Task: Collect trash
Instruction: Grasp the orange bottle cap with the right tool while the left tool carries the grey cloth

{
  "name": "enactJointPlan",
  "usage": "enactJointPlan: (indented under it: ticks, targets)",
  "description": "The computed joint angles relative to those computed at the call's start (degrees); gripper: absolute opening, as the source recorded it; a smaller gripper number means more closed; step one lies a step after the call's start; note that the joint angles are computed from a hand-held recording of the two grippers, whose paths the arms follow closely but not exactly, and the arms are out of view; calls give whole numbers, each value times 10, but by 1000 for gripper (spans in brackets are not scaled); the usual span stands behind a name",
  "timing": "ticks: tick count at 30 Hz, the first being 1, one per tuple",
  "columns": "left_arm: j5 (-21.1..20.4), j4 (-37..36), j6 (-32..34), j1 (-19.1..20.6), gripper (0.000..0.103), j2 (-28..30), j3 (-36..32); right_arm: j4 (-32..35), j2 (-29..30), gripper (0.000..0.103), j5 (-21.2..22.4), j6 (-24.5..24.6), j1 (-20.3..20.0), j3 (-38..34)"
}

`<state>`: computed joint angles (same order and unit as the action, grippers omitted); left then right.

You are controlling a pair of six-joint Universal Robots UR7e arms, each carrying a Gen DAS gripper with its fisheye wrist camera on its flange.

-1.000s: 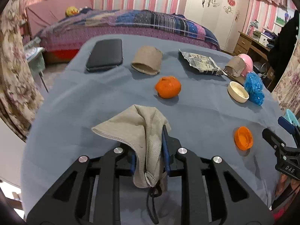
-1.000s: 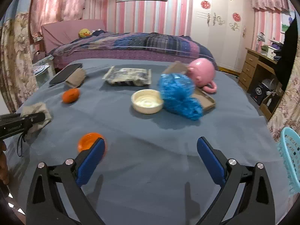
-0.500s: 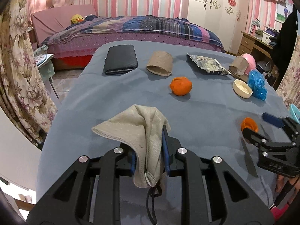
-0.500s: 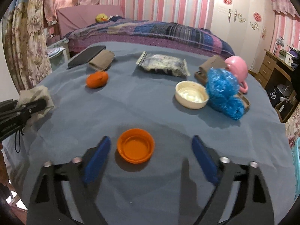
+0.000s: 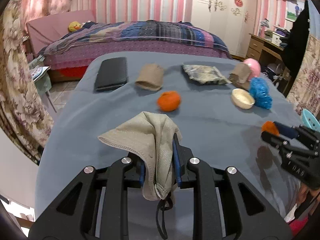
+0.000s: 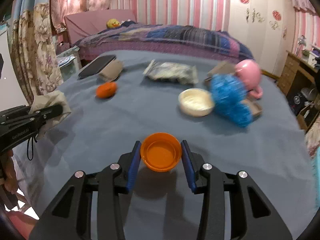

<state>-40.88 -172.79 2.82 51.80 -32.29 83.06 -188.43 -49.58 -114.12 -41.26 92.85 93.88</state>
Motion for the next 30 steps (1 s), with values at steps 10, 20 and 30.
enactJointPlan:
  ticks: [10,20,30]
  targets:
    - [-59,45,8,-31,20,38,-73,-52,-84,40,-3,-6,-38,23]
    - [-111,88,68,-68,20,137,-195,-97,-168,40,-6,-3,-105,53]
    - [-199,170,74,-96,21,264,-374,-121,-239,40,-10,11,-176,68]
